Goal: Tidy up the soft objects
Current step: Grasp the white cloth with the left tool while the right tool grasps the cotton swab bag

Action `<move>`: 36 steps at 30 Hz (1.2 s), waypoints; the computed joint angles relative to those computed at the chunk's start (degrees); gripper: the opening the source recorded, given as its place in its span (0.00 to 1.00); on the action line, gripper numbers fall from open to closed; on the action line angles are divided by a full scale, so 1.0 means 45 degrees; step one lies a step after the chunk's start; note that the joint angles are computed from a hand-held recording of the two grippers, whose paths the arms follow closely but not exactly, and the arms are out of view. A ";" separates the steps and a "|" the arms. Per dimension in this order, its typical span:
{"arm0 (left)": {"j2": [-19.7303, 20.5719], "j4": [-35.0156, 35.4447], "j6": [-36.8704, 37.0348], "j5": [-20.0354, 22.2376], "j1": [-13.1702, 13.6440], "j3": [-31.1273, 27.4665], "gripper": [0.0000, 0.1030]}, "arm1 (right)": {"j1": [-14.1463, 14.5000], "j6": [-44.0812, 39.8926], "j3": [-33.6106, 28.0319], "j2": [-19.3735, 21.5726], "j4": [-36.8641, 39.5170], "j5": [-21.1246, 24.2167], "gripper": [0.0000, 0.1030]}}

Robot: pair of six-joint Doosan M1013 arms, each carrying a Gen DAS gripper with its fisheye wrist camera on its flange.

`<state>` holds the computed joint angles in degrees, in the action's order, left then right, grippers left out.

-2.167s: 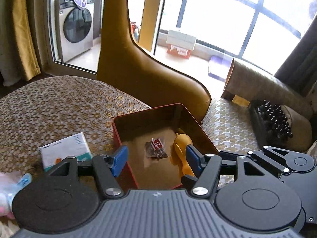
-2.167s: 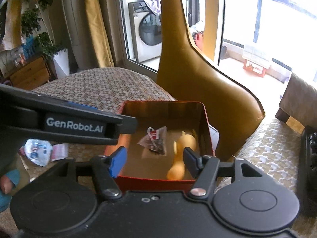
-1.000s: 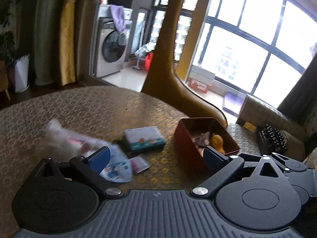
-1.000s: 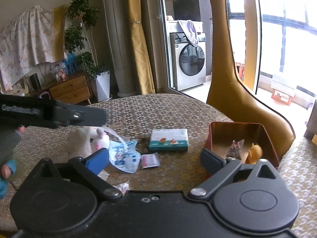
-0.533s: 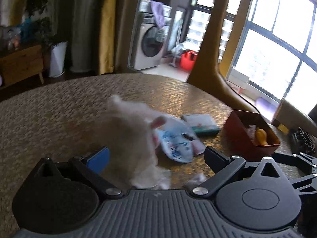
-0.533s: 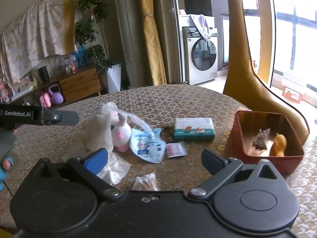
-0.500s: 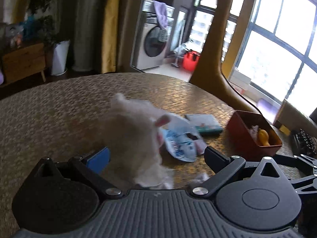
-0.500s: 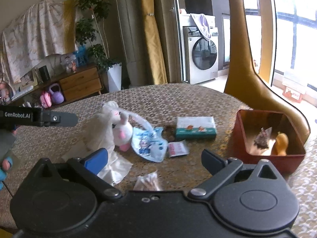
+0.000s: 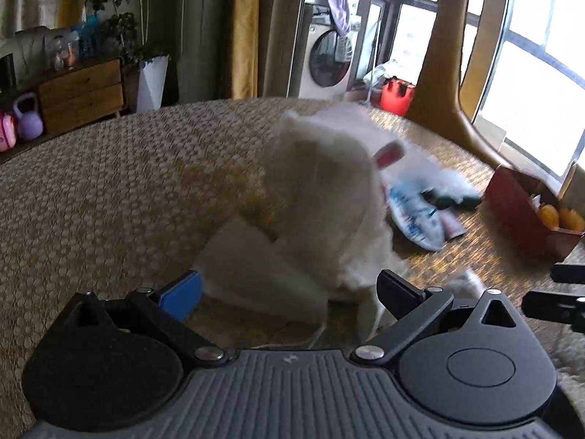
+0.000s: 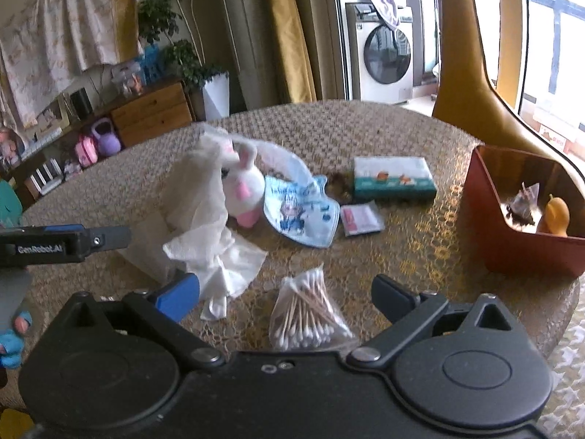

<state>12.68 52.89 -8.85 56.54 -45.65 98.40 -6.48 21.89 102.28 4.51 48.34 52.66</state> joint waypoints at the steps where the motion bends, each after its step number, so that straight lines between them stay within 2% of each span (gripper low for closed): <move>1: 0.0001 -0.0076 -0.0008 -0.0252 0.0062 0.0094 1.00 | 0.0056 -0.0005 0.0016 0.0013 -0.0148 -0.0023 0.96; 7: 0.0239 -0.0547 -0.0229 -0.0281 0.0258 0.0204 1.00 | 0.0391 0.0314 -0.0039 0.0264 -0.1155 0.0001 0.91; 13: 0.0217 -0.0827 -0.1668 -0.0135 0.0706 0.0361 1.00 | 0.0550 0.0693 -0.0072 0.0455 -0.1719 -0.0130 0.91; 16: 0.0377 -0.1157 -0.1128 -0.0183 0.0867 0.0179 1.00 | 0.0615 0.0786 -0.0097 0.0558 -0.1851 -0.0137 0.91; 25: 0.0626 -0.1396 0.0126 -0.1143 0.0942 0.0185 1.00 | 0.0825 0.0799 -0.0124 0.0747 -0.2295 -0.0223 0.89; 33: 0.0825 -0.1151 0.0689 -0.0706 0.0878 0.0100 0.98 | 0.1030 0.0890 -0.0013 0.0796 -0.2678 -0.0740 0.82; 36: 0.0903 -0.1051 0.0743 -0.0504 0.0833 0.0042 0.94 | 0.1164 0.0899 0.0125 0.0705 -0.2944 -0.1312 0.72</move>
<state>16.74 48.16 -5.51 54.27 -41.90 98.58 -1.24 25.94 102.84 7.69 35.09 46.75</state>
